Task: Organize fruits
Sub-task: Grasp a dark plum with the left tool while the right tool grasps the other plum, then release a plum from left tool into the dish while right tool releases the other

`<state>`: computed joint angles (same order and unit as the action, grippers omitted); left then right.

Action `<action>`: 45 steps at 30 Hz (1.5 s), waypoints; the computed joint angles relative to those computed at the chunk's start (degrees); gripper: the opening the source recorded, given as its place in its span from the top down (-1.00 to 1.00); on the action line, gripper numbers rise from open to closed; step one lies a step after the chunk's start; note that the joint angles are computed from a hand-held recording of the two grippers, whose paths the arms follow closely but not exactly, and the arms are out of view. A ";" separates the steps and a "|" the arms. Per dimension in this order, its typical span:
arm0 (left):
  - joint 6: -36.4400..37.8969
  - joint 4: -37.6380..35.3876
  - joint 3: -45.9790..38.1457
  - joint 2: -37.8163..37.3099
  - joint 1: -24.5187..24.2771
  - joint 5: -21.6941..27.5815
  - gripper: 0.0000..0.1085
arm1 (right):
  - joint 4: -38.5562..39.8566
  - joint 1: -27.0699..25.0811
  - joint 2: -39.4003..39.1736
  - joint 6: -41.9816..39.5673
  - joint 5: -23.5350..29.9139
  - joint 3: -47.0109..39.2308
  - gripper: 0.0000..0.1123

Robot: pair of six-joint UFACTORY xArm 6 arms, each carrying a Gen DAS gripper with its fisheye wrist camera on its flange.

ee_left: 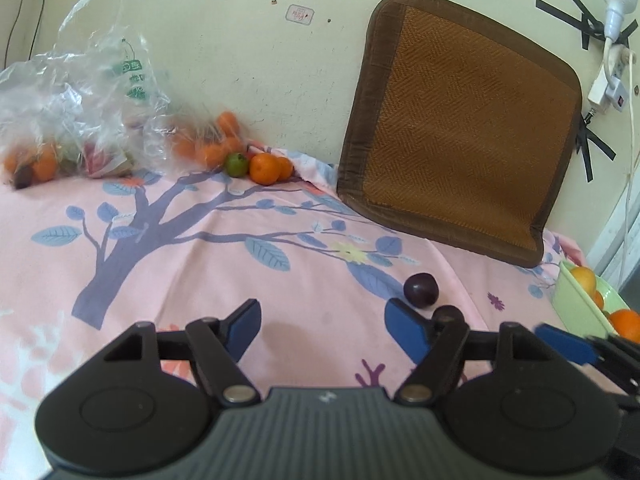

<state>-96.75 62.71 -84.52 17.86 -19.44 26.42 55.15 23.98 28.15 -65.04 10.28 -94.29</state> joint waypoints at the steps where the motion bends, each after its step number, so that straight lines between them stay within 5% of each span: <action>1: -0.26 0.01 0.05 -0.02 0.10 -0.18 -0.29 | -4.24 -0.13 1.48 3.78 1.30 -1.89 0.02; 7: -1.65 0.83 0.36 -0.02 0.61 -1.73 -0.29 | -23.60 -0.54 9.65 21.06 9.90 -13.66 0.08; 10: -2.15 2.56 0.32 0.04 0.67 -3.00 -0.29 | -21.94 -0.76 10.31 19.92 12.86 -15.56 0.51; 15: 1.72 2.57 -2.54 2.27 0.54 -5.78 -0.29 | -16.88 -1.38 4.29 15.78 8.68 -6.50 0.51; 20: 21.31 -10.26 -14.96 11.02 -0.41 -4.69 -0.29 | -6.74 -2.34 -3.72 5.27 0.57 5.89 0.51; 23: 35.81 -22.69 -26.36 18.92 -1.19 0.74 -0.29 | -6.88 -2.99 -5.80 4.97 -2.88 9.69 0.51; 26: 43.00 -29.16 -34.48 24.27 -2.02 6.90 0.01 | -4.77 -3.63 -6.64 3.63 -2.90 10.73 0.51; 30: 41.27 -27.09 -33.74 23.73 -2.47 7.62 0.48 | -7.65 -4.19 -5.74 6.97 -1.07 9.50 0.51; 36: 37.26 -25.01 -23.37 17.30 -4.03 1.69 0.48 | -3.79 -4.58 -6.21 4.61 -0.31 9.56 0.51; 40: 34.58 -23.33 -14.14 11.00 -6.37 -4.61 0.48 | 6.33 -4.41 -10.08 -6.27 -2.11 14.02 0.51; 45: 38.71 -22.69 -13.63 10.58 -10.19 -7.82 0.47 | 19.75 -5.66 -15.63 -18.47 -4.87 20.06 0.51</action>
